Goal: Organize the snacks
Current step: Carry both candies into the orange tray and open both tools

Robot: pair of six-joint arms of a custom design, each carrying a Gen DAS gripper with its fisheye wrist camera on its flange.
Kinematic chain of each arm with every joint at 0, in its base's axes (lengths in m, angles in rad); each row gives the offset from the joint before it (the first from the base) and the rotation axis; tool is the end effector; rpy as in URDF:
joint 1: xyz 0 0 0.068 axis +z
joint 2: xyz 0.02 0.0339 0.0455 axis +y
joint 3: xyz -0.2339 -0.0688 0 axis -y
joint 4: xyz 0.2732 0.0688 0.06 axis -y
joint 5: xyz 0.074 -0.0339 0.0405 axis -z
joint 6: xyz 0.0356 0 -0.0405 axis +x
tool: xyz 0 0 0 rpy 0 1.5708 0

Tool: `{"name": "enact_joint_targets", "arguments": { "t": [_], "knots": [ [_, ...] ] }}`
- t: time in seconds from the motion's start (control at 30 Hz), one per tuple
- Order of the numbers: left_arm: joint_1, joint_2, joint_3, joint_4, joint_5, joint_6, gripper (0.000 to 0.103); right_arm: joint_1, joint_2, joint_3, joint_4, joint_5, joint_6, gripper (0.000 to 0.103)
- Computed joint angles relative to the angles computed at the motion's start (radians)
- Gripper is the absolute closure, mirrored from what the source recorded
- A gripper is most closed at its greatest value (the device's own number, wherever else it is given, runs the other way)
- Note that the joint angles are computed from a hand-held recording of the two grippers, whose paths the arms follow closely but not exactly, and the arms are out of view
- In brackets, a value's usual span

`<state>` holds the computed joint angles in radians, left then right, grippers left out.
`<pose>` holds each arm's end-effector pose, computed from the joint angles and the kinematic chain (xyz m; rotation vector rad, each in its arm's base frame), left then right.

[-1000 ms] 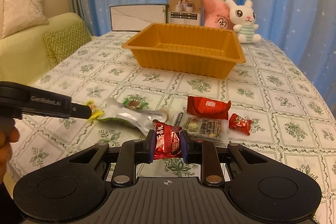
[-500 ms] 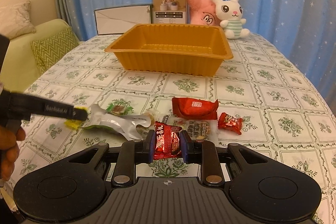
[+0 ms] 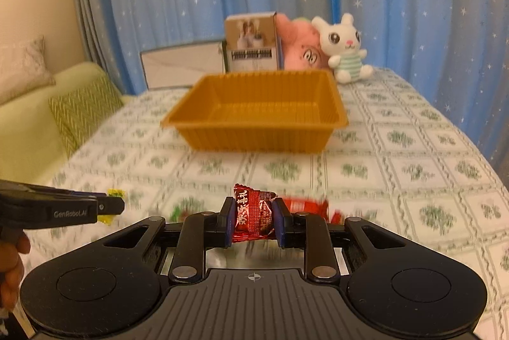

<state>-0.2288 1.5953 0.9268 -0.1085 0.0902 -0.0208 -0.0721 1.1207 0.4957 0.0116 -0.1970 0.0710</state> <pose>0.3454 -0.0837 0.1483 0.2888 2.3375 -0.2283 0.2638 -0.0121 0.1502 0.0442 2.1781 0.2144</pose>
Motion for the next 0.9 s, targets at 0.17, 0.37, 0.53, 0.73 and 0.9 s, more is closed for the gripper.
{"name": "enact_joint_targets", "arguments": {
  "t": [0.17,0.37,0.53,0.73,0.9],
  "knots": [
    [-0.030,0.068,0.155,-0.018,0.020,0.017,0.085,-0.046,0.131,0.161,0.022,-0.049,0.007,0.078],
    [-0.055,0.243,0.393,-0.020,0.042,0.017,0.085,-0.081,0.375,0.408,0.040,-0.070,0.017,0.078],
    [-0.056,0.406,0.573,-0.022,0.059,0.021,0.085,-0.093,0.555,0.587,0.025,-0.075,0.046,0.078],
    [-0.032,0.572,0.748,-0.054,0.089,-0.058,0.085,-0.087,0.729,0.754,0.005,-0.084,0.057,0.078],
    [-0.027,0.678,0.880,-0.101,0.084,-0.051,0.085,-0.092,0.855,0.894,-0.034,-0.119,0.089,0.078]
  ]
}}
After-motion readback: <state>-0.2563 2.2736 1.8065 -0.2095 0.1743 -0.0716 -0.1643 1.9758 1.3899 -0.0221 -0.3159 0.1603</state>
